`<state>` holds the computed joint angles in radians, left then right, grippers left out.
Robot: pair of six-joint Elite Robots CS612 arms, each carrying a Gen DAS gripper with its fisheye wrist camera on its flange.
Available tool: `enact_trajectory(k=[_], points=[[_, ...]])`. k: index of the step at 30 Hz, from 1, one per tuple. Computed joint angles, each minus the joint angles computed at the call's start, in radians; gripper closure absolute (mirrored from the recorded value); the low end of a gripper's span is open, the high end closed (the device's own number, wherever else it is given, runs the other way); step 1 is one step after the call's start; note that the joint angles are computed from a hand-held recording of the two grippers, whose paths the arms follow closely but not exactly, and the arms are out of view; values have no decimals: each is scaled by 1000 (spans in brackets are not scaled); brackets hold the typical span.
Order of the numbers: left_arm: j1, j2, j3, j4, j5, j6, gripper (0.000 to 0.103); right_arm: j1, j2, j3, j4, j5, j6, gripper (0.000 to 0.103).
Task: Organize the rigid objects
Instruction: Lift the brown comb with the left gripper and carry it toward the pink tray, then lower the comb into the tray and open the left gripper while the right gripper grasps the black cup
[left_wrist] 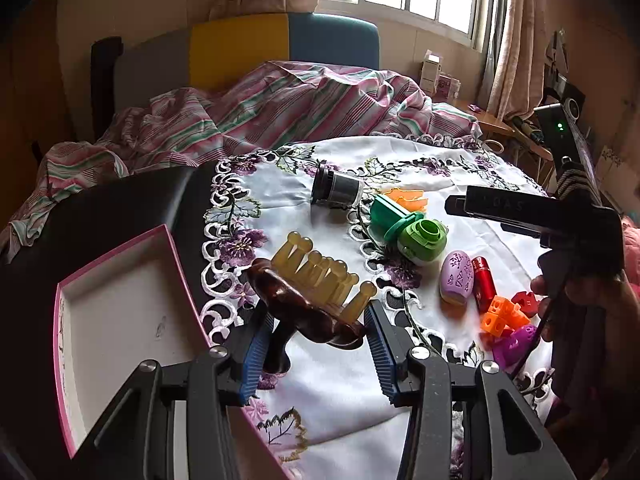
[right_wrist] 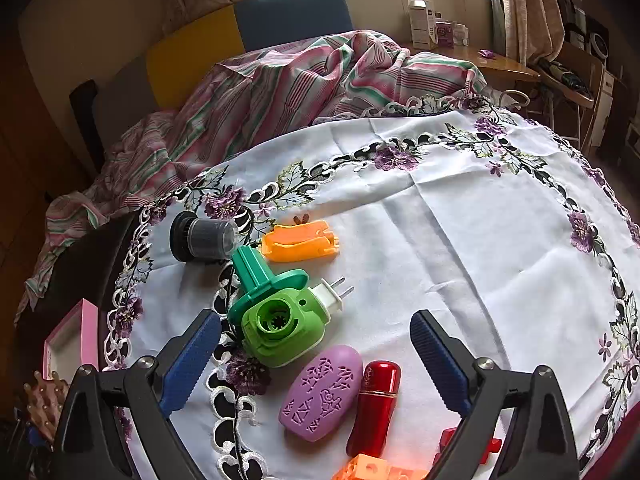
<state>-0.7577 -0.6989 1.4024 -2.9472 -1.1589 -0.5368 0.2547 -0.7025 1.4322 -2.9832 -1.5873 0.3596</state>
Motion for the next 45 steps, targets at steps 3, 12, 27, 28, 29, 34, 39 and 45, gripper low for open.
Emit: enact_trajectory(k=[3,12,27,28,29,34,39,45], points=[[-3,-7,14,-6,0,-10,56,1,1,-2,2,-1,-3,5],[-10,-26,48,-22,0,-30,56,0,1,-2,6,5,-1,7],[1,-82,166,-87,-4,-119,56,8,8,-16,46,1,-38,7],[3,-87,173,-92,-4,-123,56,8,8,-17,49,13,-44,7],[4,-92,183,-99,-4,-127,56,9,9,-20,54,20,-56,7],[12,-110,220,-117,3,-135,56,23,20,-56,105,87,-167,7],[24,-121,246,-128,-11,-170,56,43,66,-175,180,59,-351,7],[39,-130,268,-144,-27,-198,56,64,170,-397,362,-7,-567,7]])
